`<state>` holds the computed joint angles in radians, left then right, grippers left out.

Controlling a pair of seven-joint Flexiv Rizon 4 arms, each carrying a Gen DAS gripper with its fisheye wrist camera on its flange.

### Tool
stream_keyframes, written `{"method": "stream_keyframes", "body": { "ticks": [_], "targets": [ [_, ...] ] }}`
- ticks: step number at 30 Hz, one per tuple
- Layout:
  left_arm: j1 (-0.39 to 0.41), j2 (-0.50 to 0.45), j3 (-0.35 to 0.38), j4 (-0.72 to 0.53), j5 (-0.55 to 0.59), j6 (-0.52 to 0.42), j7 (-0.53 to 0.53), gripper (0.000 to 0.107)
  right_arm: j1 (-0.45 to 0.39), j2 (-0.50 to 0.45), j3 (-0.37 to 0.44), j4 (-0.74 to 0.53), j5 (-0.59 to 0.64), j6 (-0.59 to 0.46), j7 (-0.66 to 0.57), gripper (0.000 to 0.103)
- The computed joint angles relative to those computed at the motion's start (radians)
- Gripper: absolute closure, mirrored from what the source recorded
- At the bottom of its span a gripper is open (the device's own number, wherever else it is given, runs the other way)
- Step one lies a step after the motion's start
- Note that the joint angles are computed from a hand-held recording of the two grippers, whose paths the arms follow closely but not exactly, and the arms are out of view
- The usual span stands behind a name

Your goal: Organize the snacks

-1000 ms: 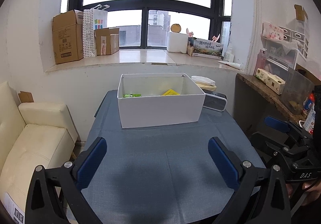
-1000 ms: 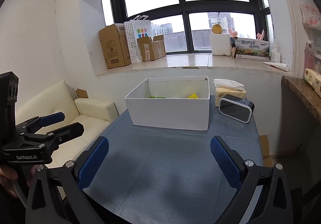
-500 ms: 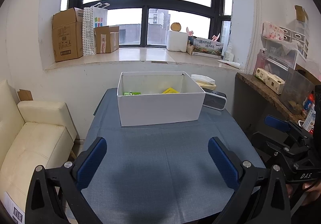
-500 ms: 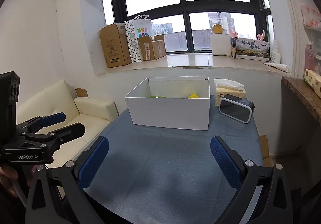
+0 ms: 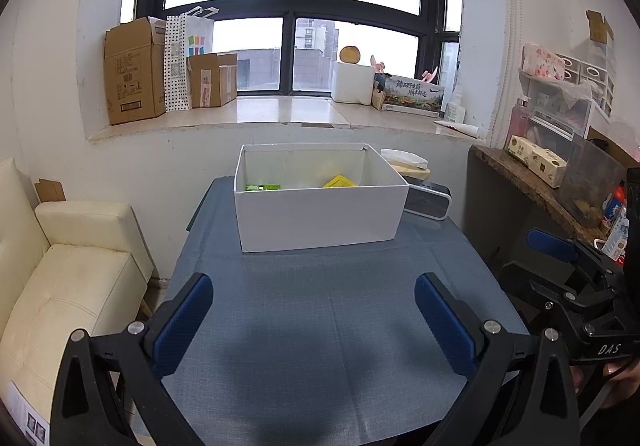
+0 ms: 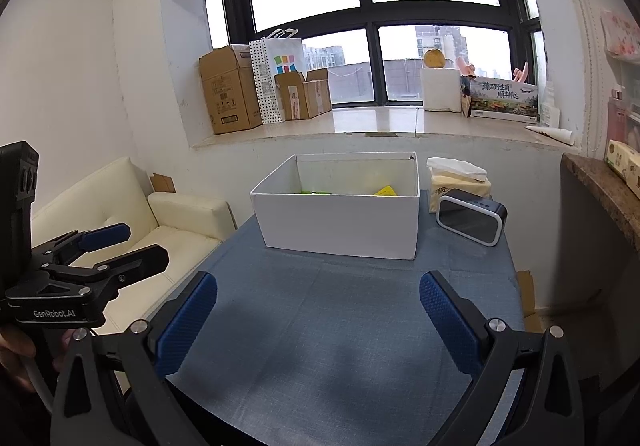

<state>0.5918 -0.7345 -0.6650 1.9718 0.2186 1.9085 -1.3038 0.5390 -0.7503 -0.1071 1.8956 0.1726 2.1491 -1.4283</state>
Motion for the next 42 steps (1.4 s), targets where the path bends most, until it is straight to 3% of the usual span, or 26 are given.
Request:
{"method": "stream_keyframes", "body": {
  "ticks": [37, 42],
  "targets": [
    [0.001, 0.0, -0.012, 0.007, -0.006, -0.005, 0.018, 0.004, 0.003, 0.007, -0.003, 0.007, 0.005, -0.002, -0.009, 0.0],
    [0.026, -0.012, -0.043, 0.009, 0.005, -0.013, 0.024, 0.004, 0.003, 0.007, -0.001, 0.007, 0.007, -0.001, -0.01, 0.0]
  ]
}}
